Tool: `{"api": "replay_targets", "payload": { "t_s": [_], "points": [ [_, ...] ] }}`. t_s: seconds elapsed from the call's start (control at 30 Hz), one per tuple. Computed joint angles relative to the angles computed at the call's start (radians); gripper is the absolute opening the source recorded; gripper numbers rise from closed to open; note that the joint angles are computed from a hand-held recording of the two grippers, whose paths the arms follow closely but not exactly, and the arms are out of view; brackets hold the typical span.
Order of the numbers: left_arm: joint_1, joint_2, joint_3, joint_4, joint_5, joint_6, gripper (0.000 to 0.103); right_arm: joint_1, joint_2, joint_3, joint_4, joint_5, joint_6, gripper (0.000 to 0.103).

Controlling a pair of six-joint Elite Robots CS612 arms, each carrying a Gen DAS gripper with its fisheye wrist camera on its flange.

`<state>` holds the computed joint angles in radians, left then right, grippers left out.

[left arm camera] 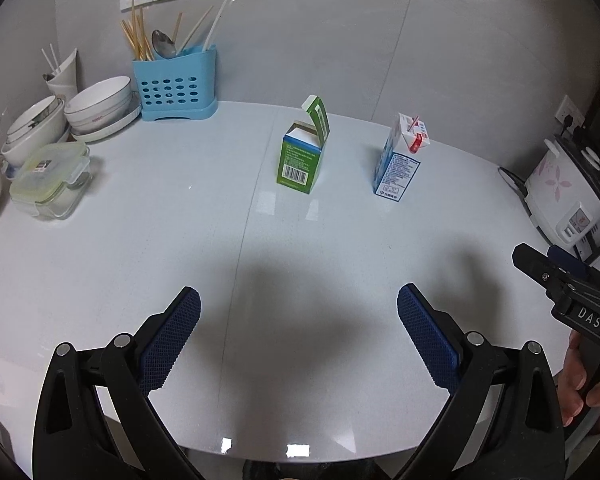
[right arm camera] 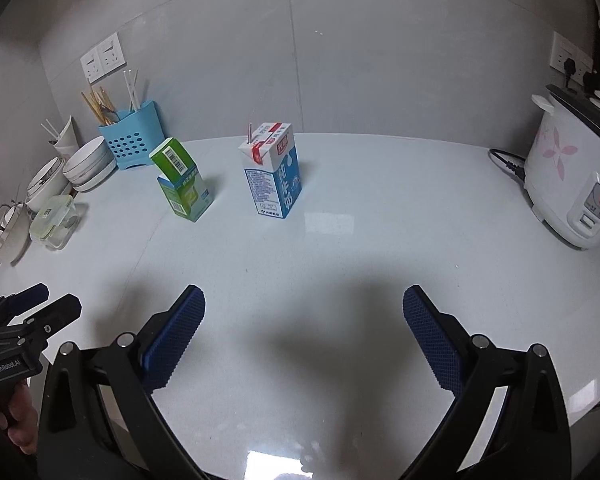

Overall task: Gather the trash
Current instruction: 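Grasp the green juice carton with the left tool while the right tool grasps the milk carton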

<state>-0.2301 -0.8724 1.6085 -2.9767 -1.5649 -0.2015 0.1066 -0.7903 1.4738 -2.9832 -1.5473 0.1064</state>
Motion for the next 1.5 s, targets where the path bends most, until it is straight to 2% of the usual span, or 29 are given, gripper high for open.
{"api": "replay_targets", "payload": {
  "t_s": [0.43, 0.57, 0.87, 1.17, 1.33, 1.4, 1.5],
  "points": [
    [0.003, 0.117, -0.200, 0.095, 0.048, -0.006, 0.097, -0.005, 0.126, -0.226, 0.107, 0.049, -0.037, 0.095],
    [0.006, 0.147, -0.254, 0.128, 0.053, -0.005, 0.097, 0.000, 0.164, -0.288, 0.132, 0.045, -0.053, 0.095],
    [0.006, 0.231, -0.387, 0.185, 0.069, 0.015, 0.097, -0.003, 0.235, -0.423, 0.218, 0.057, -0.014, 0.095],
    [0.007, 0.300, -0.491, 0.219, 0.084, 0.038, 0.097, 0.001, 0.281, -0.527, 0.305, 0.040, 0.057, 0.095],
    [0.008, 0.322, -0.523, 0.221, 0.075, 0.033, 0.096, 0.005, 0.295, -0.556, 0.340, 0.017, 0.069, 0.088],
    [0.007, 0.329, -0.534, 0.221, 0.077, 0.035, 0.092, 0.004, 0.299, -0.568, 0.359, 0.017, 0.077, 0.081],
    [0.009, 0.339, -0.551, 0.225, 0.064, 0.030, 0.079, 0.006, 0.305, -0.582, 0.377, 0.010, 0.078, 0.070]
  ]
}}
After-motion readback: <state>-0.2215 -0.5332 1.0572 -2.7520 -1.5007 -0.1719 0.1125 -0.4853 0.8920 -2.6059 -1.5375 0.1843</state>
